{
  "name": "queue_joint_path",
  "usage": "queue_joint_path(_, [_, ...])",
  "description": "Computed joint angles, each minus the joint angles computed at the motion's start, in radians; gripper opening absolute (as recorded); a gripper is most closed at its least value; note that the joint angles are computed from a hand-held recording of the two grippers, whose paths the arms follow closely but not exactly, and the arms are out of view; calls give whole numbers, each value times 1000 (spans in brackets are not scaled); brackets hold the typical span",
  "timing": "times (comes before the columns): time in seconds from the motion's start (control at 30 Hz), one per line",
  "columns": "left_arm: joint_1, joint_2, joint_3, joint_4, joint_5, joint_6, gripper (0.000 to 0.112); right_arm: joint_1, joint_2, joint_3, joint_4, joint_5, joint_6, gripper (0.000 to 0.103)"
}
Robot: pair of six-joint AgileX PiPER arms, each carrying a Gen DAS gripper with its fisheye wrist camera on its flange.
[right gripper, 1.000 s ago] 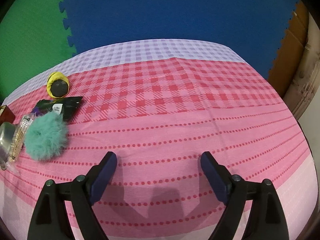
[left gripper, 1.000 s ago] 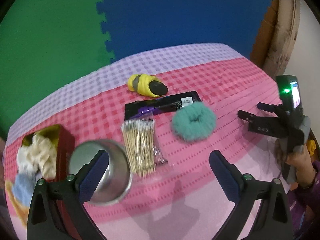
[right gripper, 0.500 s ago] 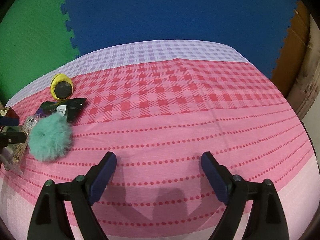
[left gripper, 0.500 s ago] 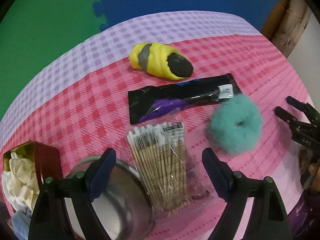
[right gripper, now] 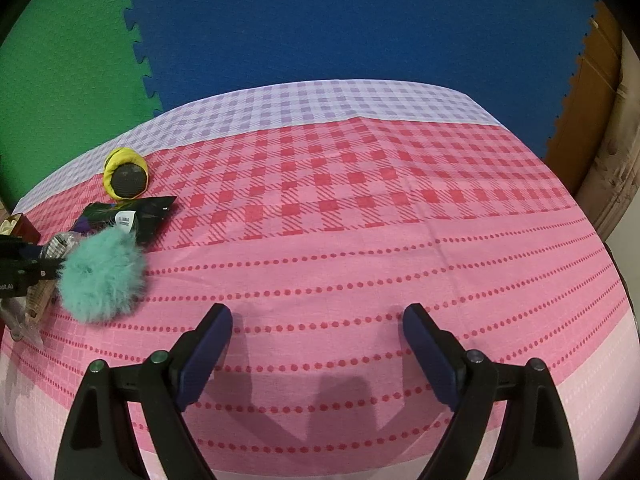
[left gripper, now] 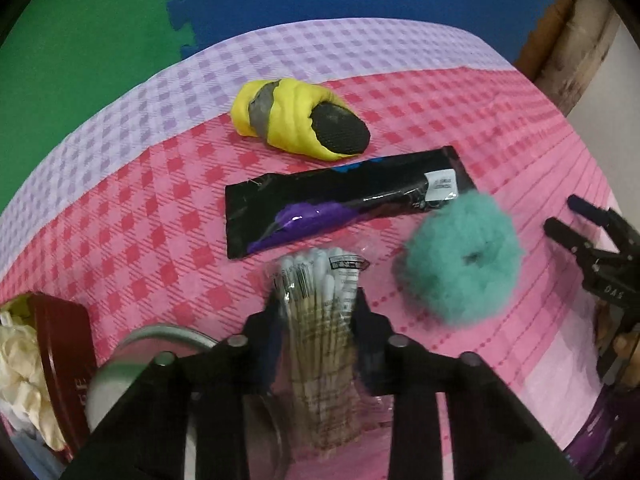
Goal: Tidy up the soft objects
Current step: 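Lift the swab bag with the left tool while the right tool grasps the teal scrunchie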
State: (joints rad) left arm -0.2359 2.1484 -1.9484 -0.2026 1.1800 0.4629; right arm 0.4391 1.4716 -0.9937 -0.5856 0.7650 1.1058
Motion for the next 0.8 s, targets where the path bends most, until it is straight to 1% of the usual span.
queue_joint_path(0.1, [7, -72, 124, -27, -72, -31, 24, -1, -2, 2, 2, -5, 1, 91])
queue_joint_path(0.2, [0, -226, 354, -58, -200, -67, 23, -7, -14, 12, 14, -24, -3, 92])
queue_joint_path(0.33, [31, -430, 630, -158, -302, -85, 24, -3, -11, 8, 12, -21, 3, 93])
queue_joint_path(0.43, [55, -532, 739, -170, -323, -112, 24, -3, -12, 9, 12, -19, 3, 93])
queue_joint_path(0.5, [114, -594, 800, -221, -304, -93, 24, -2, -5, 1, 11, -12, 1, 93])
queue_joint_path(0.63, [243, -691, 880, -267, -253, -83, 24, -3, 14, -16, 11, -1, -15, 93])
queue_joint_path(0.7, [284, -720, 909, -261, -256, -80, 24, -7, 11, -13, 12, -9, -20, 93])
queue_joint_path(0.73, [318, -743, 929, -267, -252, -60, 24, -15, -6, 3, 15, -39, -24, 93])
queue_joint_path(0.8, [389, -778, 963, -282, -243, -11, 24, -37, -64, 59, 37, -154, -51, 93])
